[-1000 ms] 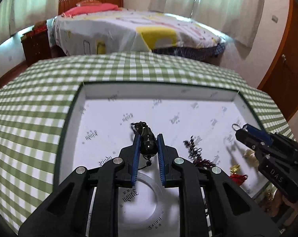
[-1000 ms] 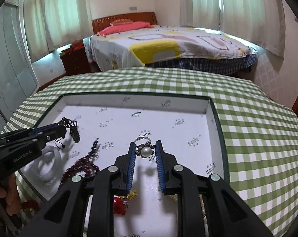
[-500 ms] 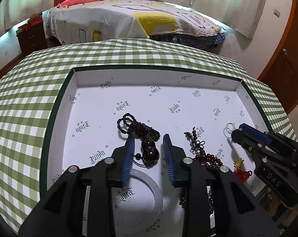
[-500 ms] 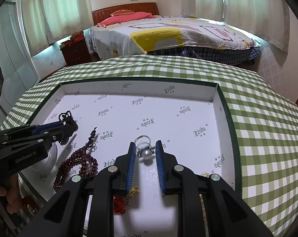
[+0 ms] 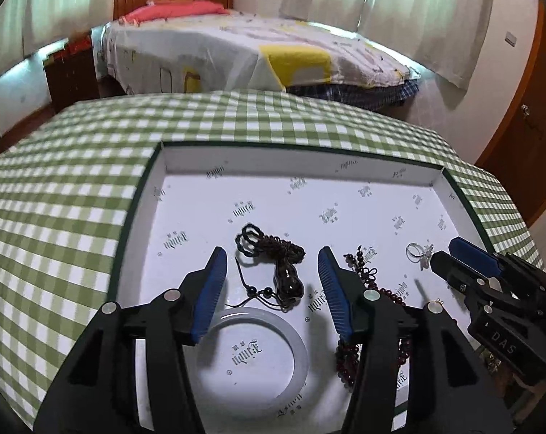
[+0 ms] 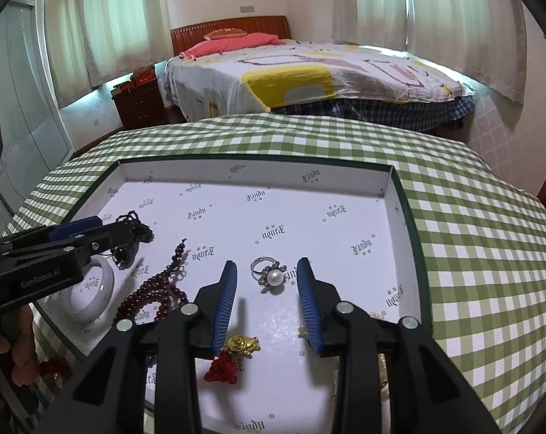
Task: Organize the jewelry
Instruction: 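Open the left tool over the tray and withdraw both tools from it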
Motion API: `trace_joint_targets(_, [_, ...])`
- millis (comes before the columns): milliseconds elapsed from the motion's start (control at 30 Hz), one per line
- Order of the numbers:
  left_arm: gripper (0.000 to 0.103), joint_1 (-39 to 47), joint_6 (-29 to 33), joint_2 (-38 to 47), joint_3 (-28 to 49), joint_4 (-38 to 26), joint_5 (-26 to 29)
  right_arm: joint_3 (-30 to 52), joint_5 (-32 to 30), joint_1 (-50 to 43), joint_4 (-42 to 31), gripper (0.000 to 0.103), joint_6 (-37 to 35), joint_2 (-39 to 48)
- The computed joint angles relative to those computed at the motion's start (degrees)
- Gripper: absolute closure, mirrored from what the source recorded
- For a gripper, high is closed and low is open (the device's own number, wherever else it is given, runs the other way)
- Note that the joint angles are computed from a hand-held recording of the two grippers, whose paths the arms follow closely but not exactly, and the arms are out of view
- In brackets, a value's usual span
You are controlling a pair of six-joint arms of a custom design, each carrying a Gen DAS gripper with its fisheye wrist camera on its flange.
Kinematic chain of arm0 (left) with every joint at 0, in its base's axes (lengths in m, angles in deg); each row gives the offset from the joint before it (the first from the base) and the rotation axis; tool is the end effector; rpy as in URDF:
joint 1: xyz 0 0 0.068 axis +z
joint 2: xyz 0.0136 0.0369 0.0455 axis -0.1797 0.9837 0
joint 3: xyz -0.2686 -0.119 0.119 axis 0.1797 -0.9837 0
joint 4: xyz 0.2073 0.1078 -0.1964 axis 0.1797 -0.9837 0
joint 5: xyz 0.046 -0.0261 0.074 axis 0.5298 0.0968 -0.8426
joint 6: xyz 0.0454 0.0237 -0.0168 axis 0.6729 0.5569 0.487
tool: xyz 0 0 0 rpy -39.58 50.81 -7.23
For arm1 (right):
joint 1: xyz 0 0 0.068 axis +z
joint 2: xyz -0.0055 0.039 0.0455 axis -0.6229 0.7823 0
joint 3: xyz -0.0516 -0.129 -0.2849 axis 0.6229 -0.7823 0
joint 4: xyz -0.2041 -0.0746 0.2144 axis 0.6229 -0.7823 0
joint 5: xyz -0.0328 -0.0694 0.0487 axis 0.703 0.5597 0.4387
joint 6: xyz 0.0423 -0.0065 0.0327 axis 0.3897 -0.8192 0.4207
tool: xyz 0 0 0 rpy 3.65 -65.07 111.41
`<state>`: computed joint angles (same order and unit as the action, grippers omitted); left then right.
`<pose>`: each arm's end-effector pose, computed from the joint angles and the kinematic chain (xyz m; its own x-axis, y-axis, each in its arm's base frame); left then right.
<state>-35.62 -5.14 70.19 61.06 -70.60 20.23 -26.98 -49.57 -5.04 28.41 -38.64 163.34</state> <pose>0.2716 -0.1249 0.1130 -0.7434 0.0228 -0.6685 0.1568 0.9775 -0.1410 0.2495 0.1559 0.0952 -0.7062 -0.0527 -0.7061 -0.1742 0.9795 0.1011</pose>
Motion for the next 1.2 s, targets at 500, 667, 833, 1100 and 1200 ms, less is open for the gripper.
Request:
trace_joint_targets(500, [0.048, -6.77, -2.51, -20.64, -12.49, -1.28, -11.14, -5.96, 6.14, 6.10, -1.65, 0.068, 4.55, -10.46])
trace_joint_targets(667, [0.047, -8.98, -4.08, -27.20, -15.02, -5.46, -14.22, -7.97, 8.34, 8.85, -3.79, 0.067, 6.87, -14.32])
trace_joint_targets(833, [0.044, -11.51, -6.59, -36.08, -18.49, -11.88, -16.85, -10.32, 11.15, 12.27, -6.93, 0.067, 9.72, -18.94])
trace_joint_targets(1100, [0.044, -17.82, -12.79, -49.51, -22.76, -24.64, -22.18, -14.71, 15.43, 18.03, -10.49, 0.067, 16.08, -24.36])
trace_joint_targets(1200, [0.044, -21.54, -15.75, -52.12, -23.98, -28.37, -24.29, -16.21, 17.05, 20.73, -11.46, 0.067, 18.75, -25.19])
